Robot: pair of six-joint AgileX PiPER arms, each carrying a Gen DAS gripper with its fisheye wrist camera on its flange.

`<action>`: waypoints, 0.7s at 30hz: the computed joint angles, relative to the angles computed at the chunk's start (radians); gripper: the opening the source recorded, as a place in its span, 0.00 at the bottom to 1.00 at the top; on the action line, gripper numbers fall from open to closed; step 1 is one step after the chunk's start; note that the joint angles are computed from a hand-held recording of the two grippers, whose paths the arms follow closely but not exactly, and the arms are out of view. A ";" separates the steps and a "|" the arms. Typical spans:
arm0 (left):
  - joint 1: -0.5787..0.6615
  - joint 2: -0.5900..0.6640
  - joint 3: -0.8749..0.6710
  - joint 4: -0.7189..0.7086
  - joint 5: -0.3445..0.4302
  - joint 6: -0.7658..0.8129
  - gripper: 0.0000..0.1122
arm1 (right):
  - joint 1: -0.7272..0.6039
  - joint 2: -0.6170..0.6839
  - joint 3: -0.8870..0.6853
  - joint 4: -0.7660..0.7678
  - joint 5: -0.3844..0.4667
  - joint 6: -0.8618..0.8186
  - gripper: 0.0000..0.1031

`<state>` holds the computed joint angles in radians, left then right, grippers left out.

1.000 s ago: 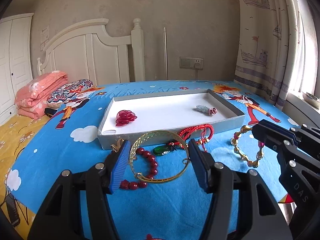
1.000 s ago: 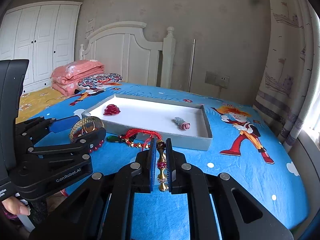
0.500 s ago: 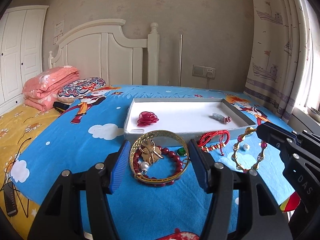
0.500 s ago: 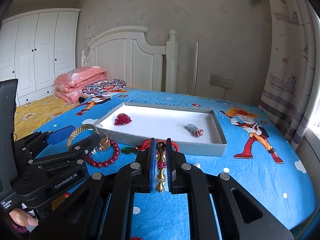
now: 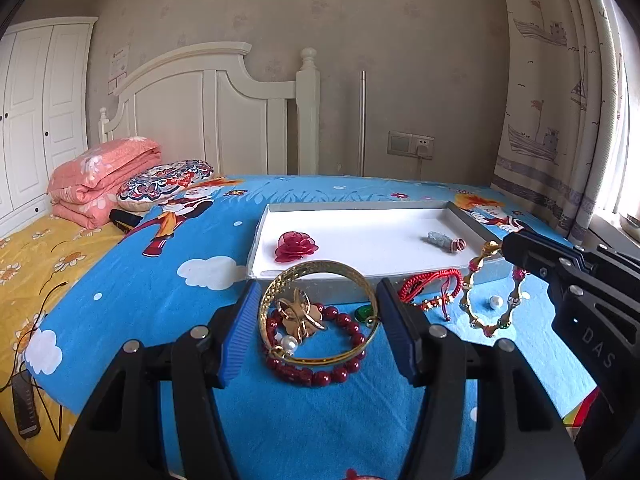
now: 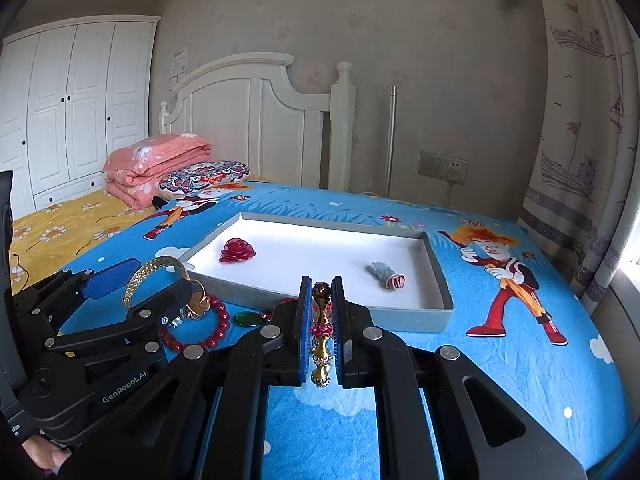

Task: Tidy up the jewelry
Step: 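Grasp the gold bangle with the left gripper while the right carries the bracelet, then place bangle and gold bracelet in the tray, opening both grippers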

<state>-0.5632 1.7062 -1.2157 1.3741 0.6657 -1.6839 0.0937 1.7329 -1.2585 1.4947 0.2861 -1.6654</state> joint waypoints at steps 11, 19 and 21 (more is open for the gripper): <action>0.123 0.170 -0.399 -0.413 -0.024 0.494 0.51 | 0.009 0.192 -0.430 -0.569 0.065 0.604 0.08; 0.195 0.425 -0.878 -0.678 0.148 0.791 0.51 | 0.046 0.437 -0.856 -1.048 0.182 1.061 0.08; 0.200 0.496 -0.998 -0.706 0.204 0.840 0.51 | 0.048 0.511 -0.978 -1.116 0.245 1.138 0.08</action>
<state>-0.3633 2.2018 -2.2132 0.6679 0.8695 -0.8438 0.1419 2.2440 -2.2370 0.3784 0.5309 -0.5274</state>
